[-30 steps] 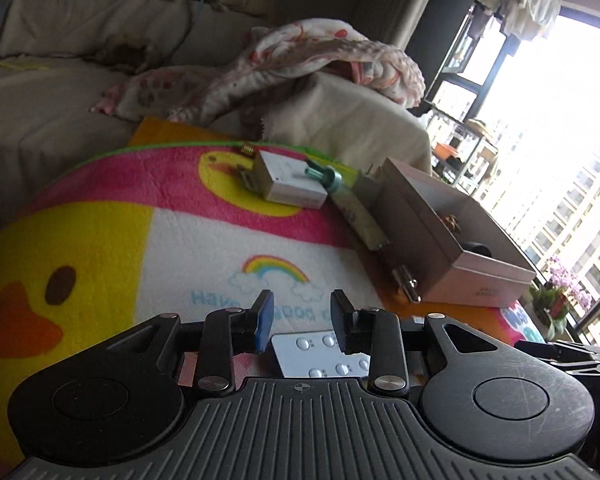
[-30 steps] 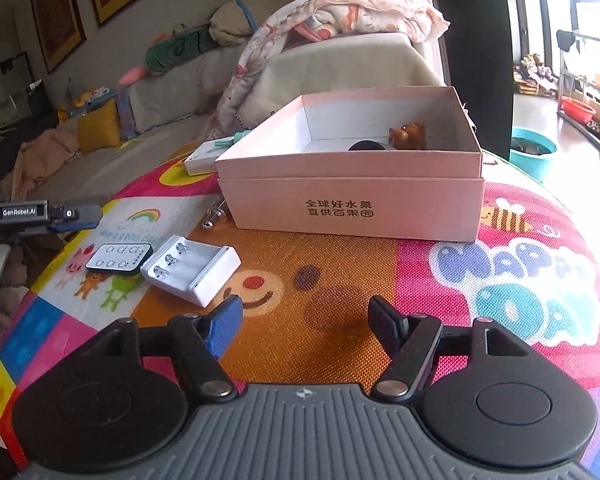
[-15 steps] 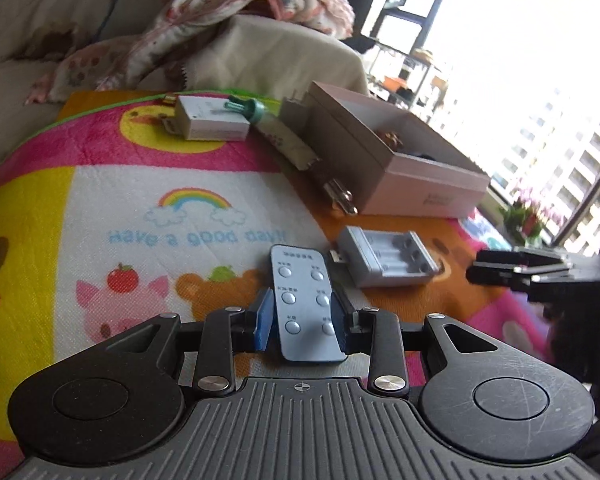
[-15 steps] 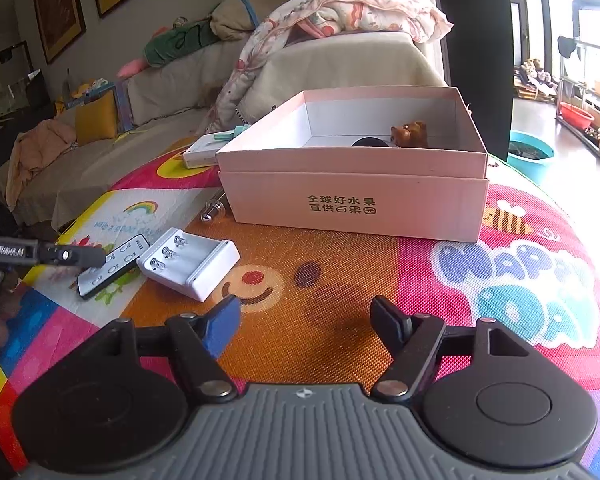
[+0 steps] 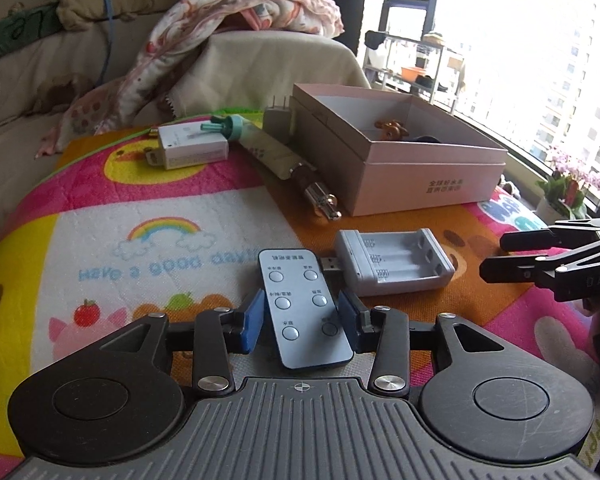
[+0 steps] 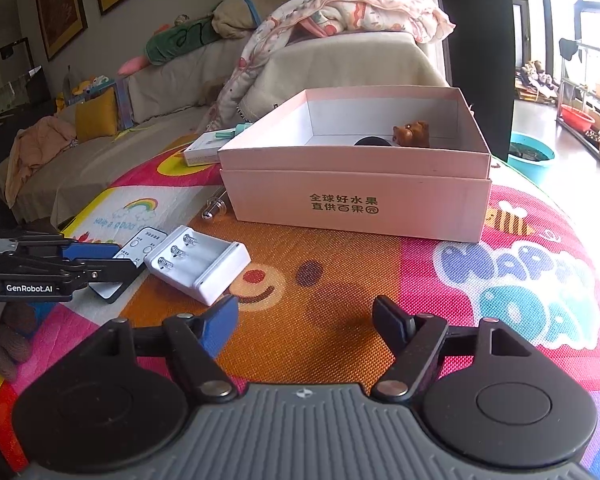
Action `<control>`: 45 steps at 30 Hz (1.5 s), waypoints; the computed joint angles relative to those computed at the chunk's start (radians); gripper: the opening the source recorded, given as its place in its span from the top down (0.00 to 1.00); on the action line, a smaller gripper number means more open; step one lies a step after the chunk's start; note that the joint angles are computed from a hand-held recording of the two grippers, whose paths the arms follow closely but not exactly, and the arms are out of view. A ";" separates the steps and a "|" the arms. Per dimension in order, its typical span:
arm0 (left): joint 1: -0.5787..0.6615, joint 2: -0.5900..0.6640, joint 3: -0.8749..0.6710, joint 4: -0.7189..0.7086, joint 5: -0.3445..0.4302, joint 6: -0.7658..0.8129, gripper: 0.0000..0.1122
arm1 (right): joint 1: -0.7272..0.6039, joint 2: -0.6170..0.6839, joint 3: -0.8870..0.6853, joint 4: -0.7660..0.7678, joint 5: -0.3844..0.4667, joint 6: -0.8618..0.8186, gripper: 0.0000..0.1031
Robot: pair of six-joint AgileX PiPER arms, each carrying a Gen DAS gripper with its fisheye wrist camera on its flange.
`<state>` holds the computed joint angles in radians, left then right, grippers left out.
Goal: Organize rigid objects
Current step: 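Grasp the white remote control with the left tool, then grasp the white battery charger with the right tool while the left tool holds the remote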
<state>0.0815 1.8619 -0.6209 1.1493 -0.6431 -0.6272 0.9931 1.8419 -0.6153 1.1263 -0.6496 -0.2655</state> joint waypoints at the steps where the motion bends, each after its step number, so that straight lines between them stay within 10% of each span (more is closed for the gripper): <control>1: -0.005 0.002 0.000 -0.002 -0.002 0.000 0.60 | -0.001 0.002 -0.001 -0.003 0.000 0.002 0.26; 24: 0.009 0.023 0.028 -0.193 -0.035 0.117 0.63 | 0.001 0.006 -0.013 0.021 0.004 -0.029 0.25; 42: 0.064 0.043 0.033 -0.185 -0.081 0.082 0.63 | -0.088 0.145 -0.366 0.163 0.200 -0.699 0.25; 45: 0.074 0.049 0.027 -0.163 -0.089 0.062 0.63 | -0.113 0.149 -0.389 0.215 0.264 -0.768 0.48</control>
<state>0.1555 1.9108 -0.5937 0.9859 -0.7318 -0.5654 0.8801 1.9914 -1.0045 1.3415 -0.3854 -1.0340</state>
